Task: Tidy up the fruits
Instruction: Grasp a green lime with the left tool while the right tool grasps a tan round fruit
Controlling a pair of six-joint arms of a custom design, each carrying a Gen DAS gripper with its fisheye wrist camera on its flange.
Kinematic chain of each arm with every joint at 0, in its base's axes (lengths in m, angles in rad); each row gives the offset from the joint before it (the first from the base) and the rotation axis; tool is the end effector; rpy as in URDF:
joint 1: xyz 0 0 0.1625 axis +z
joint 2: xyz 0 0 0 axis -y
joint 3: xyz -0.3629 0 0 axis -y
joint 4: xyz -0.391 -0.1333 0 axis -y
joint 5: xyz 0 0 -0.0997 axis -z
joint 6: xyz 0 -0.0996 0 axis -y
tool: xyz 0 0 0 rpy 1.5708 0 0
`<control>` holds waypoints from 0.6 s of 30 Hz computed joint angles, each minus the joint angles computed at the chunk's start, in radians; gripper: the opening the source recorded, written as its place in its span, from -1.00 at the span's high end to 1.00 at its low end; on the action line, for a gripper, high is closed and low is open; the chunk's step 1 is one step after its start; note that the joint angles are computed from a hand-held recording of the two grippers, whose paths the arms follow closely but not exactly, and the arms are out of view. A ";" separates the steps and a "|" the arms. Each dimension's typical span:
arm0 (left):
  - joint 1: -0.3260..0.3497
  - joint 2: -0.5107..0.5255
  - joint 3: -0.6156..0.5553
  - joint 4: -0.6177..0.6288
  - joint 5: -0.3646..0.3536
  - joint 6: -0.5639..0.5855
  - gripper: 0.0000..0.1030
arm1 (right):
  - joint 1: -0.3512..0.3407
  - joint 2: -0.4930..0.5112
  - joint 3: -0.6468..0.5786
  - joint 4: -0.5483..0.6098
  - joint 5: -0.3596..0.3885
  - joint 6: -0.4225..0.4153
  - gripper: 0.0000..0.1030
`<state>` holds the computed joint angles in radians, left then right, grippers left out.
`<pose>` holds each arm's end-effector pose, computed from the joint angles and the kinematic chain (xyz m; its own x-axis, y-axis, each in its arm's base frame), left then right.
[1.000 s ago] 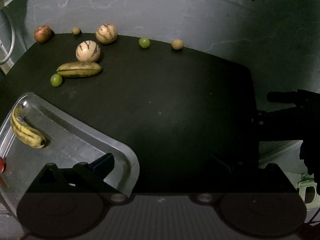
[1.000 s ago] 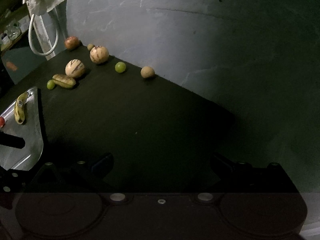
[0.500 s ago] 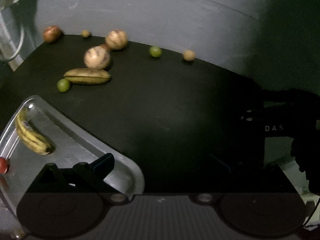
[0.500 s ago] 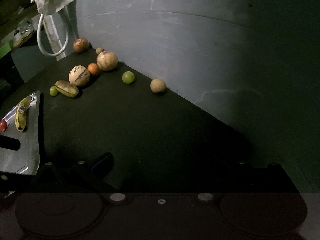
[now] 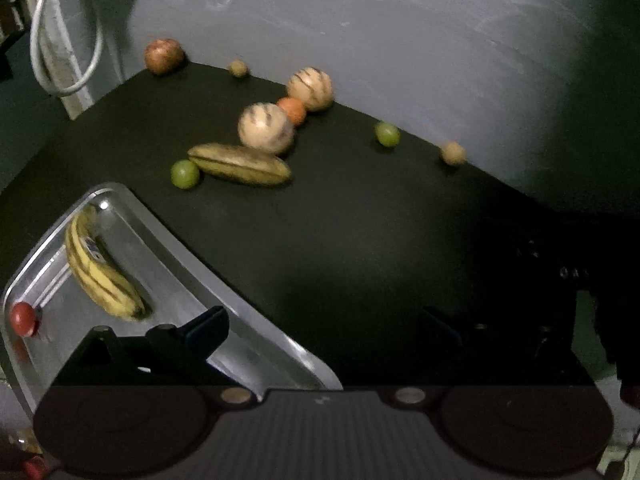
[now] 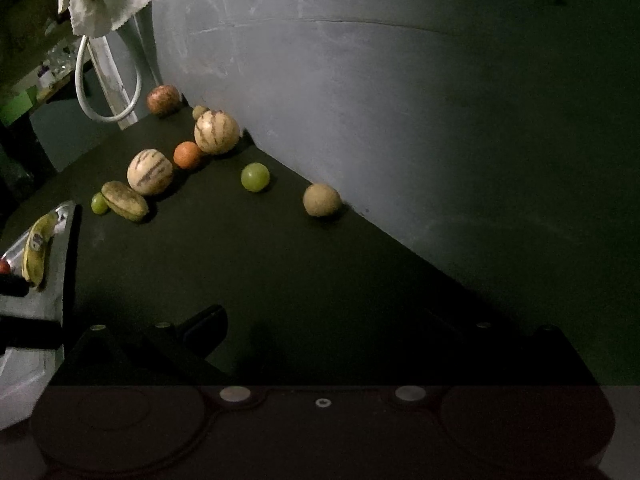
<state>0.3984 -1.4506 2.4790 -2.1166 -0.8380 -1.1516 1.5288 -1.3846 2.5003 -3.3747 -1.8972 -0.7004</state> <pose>-0.1983 -0.3004 0.0761 -0.7466 0.0140 -0.6651 0.3303 0.8757 -0.3524 0.0855 -0.3799 0.1584 -0.7379 -0.3114 0.5987 -0.5797 0.7468 -0.3260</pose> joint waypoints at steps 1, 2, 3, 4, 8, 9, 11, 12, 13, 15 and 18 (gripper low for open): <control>0.009 0.002 -0.004 0.004 0.015 -0.001 -0.98 | 0.004 0.015 -0.008 -0.006 0.004 0.006 -0.96; 0.021 0.005 -0.011 0.008 0.034 0.001 -0.98 | 0.007 0.027 -0.013 -0.013 0.007 0.012 -0.93; 0.034 0.007 -0.017 0.008 0.054 0.008 -0.98 | 0.010 0.042 -0.023 -0.016 0.013 0.021 -0.93; 0.047 0.010 -0.024 0.005 0.074 0.021 -0.98 | 0.013 0.057 -0.032 -0.022 0.019 0.029 -0.91; 0.097 0.042 -0.044 -0.087 0.137 0.149 -0.98 | 0.027 0.119 -0.065 -0.067 0.025 0.047 -0.79; 0.110 0.059 -0.048 -0.139 0.150 0.207 -0.98 | 0.027 0.133 -0.071 -0.083 0.027 0.047 -0.76; 0.136 0.102 -0.059 -0.261 0.163 0.336 -0.98 | 0.024 0.159 -0.078 -0.117 0.026 0.037 -0.65; 0.150 0.125 -0.066 -0.325 0.166 0.403 -0.98 | 0.024 0.175 -0.081 -0.137 0.021 0.028 -0.61; 0.167 0.156 -0.078 -0.399 0.167 0.480 -0.98 | 0.022 0.187 -0.081 -0.155 0.020 0.018 -0.51; 0.197 0.214 -0.109 -0.510 0.161 0.601 -0.97 | 0.020 0.207 -0.084 -0.186 0.015 0.001 -0.39; 0.235 0.295 -0.165 -0.619 0.137 0.738 -0.94 | 0.013 0.226 -0.085 -0.231 0.024 -0.019 -0.24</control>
